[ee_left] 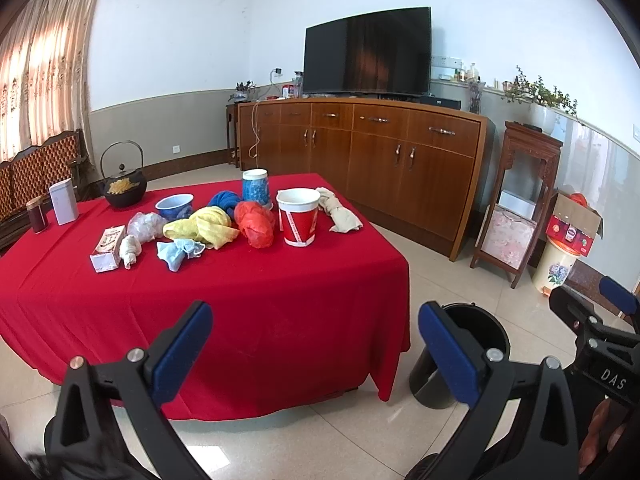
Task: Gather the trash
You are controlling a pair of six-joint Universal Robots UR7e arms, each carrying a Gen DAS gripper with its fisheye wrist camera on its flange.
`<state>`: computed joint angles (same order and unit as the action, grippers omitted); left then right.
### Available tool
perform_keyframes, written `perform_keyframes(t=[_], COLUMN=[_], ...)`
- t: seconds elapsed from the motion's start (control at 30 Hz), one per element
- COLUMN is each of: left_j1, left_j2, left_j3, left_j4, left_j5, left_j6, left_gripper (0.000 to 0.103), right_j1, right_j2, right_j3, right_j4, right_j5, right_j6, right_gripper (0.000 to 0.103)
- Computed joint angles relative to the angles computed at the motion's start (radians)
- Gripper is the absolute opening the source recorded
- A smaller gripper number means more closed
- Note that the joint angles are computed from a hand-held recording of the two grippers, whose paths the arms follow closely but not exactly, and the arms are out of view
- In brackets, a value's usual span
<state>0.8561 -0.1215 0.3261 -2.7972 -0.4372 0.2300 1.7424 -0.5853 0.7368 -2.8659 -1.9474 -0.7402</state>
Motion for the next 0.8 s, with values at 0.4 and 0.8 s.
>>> perform_keyframes(t=[0.4,0.8], left_j1=[0.001,0.021], left_j2=[-0.009,-0.032], left_j3=[0.020,0.015], left_j4=[-0.005,0.009], left_j5=[0.005,0.092], left_j6=[-0.008,-0.052], left_gripper=[0.103,0.103], right_j1=[-0.001,-0.013], right_j2=[0.003,0.041], right_j3=[-0.006,-0.141], right_j4=[0.020,0.348], right_j5=[0.010,0.145], right_j6=[0.002,0.039], right_gripper=[0.103,0.103])
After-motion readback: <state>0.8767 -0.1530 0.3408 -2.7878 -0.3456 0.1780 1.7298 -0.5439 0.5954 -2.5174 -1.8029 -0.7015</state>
